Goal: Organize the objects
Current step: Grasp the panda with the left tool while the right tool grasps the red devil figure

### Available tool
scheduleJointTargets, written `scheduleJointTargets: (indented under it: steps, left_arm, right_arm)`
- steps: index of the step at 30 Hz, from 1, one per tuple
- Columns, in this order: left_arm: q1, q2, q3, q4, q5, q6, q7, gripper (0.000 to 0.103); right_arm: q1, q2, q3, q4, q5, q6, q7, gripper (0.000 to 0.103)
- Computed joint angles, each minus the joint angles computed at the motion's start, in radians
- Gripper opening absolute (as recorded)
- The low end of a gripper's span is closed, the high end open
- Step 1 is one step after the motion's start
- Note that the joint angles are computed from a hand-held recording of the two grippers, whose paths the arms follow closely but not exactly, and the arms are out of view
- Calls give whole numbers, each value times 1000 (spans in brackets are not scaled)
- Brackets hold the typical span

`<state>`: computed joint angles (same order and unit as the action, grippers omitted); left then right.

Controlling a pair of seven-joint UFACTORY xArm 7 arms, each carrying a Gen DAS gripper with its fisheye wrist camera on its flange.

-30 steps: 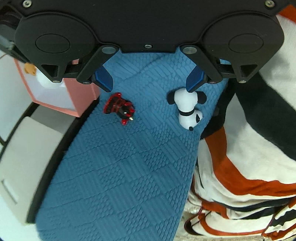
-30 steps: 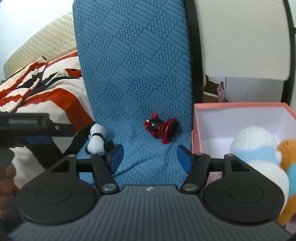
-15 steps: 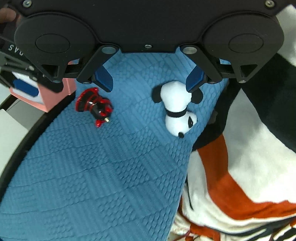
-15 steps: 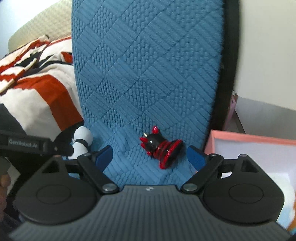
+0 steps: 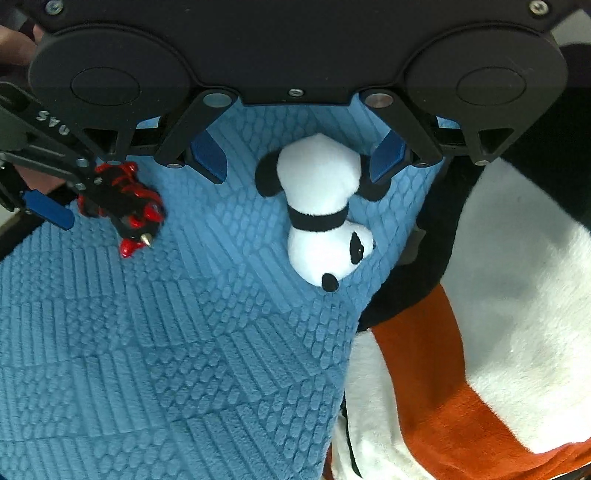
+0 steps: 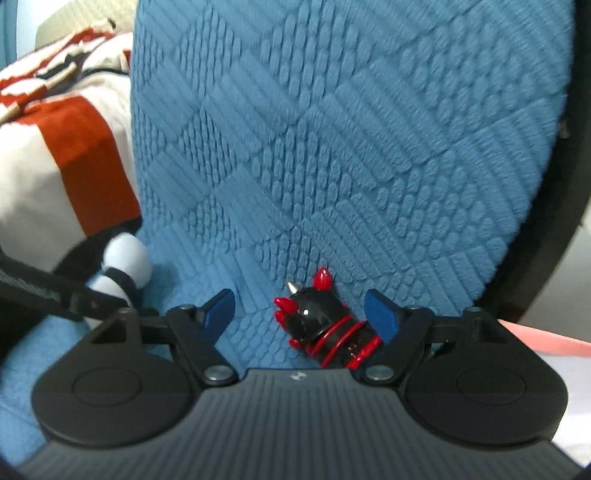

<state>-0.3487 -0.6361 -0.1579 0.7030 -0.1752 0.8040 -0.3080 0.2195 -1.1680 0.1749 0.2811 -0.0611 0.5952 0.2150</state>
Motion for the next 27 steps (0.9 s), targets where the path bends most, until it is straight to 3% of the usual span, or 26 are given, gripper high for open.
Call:
scheduleJointTargets:
  steps: [7, 15, 16, 17, 18, 27]
  left_arm:
    - [13, 66, -7, 34, 27, -3, 1, 82]
    - [15, 109, -5, 52, 27, -7, 2, 82]
    - [15, 111, -6, 53, 29, -8, 2, 81]
    - [15, 110, -6, 52, 30, -8, 2, 81]
    - [15, 112, -5, 52, 31, -10, 3, 81]
    - [14, 119, 4, 56, 14, -14, 5, 81]
  right_arm:
    - [-23, 86, 36, -23, -65, -121, -39, 78]
    - [-104, 177, 133, -11, -176, -107, -4, 78]
    - [-110, 181, 140, -13, -189, -110, 5, 73]
    - [-107, 189, 137, -10, -195, -104, 9, 64]
    - [-99, 200, 129, -3, -197, -93, 7, 62]
    - [-81, 133, 73, 29, -143, -14, 106, 59]
